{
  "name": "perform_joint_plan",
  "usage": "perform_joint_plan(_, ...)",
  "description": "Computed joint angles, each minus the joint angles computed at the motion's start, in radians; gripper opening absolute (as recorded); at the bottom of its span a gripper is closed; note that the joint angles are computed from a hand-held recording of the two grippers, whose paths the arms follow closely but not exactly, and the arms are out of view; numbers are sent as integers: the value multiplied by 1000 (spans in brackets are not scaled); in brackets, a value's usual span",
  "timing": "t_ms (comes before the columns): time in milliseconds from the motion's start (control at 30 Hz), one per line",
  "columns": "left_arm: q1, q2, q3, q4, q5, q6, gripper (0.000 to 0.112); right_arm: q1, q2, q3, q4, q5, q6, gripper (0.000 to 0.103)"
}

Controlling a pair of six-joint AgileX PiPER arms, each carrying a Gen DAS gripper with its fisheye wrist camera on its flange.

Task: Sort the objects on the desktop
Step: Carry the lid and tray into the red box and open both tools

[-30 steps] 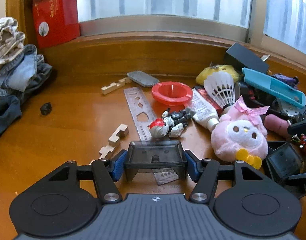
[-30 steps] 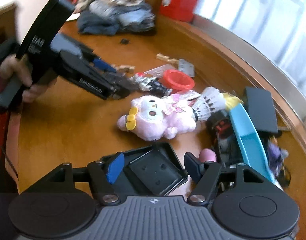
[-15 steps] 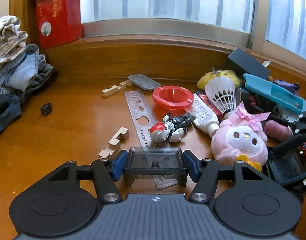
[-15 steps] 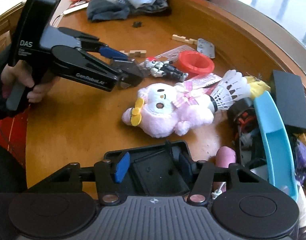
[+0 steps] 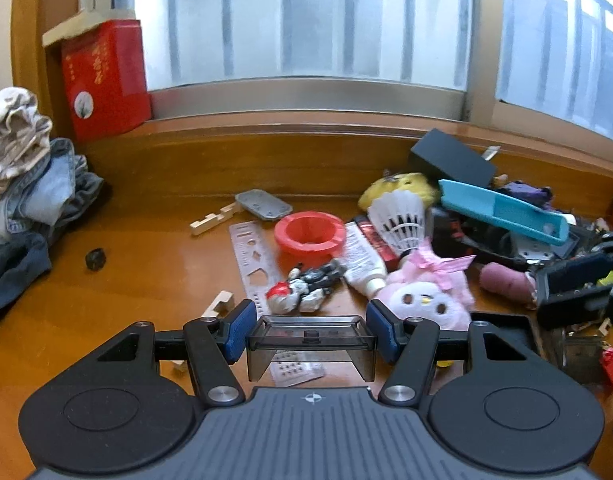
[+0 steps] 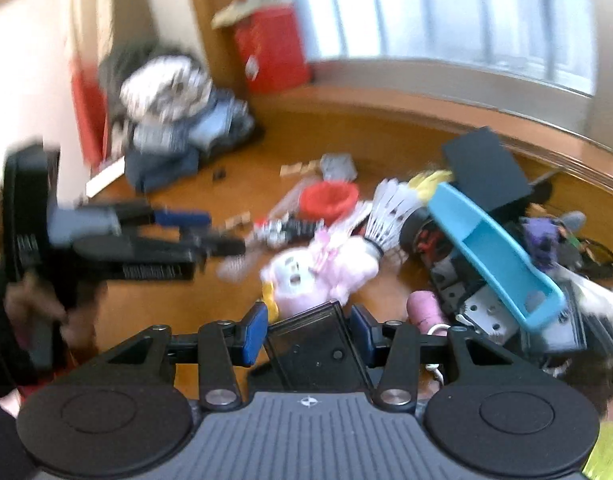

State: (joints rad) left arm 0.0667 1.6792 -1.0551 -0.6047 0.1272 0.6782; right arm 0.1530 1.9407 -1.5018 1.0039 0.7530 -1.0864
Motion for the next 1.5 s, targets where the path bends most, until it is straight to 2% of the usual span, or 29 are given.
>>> perform_joint_plan(100,-22,-18,5,64,4,-63,61,-27,-52,99,175,-37,-87,48)
perform_joint_plan(267,-70,-52,3,75,18,-70,61,-72,-150,249,399,-83,-222,48)
perform_joint_plan(533,-207,-78,-28,125,17,-127,61,-189,-312,417,548,-103,-339,48)
perform_joint_plan(767,-374,-53,-100,302,16,-327,61,-382,-439,523,578,-35,-387,48)
perform_joint_plan(967,-528,16,-218,532,26,-562,61,-580,-509,572,585,47,-423,48)
perform_joint_plan(1233,-710,183,-497,606,75,-635,61,-872,-505,570,589,175,-468,48)
perform_joint_plan(1500,-847,390,-824,594,188,-615,61,-1108,-395,515,579,260,-514,48)
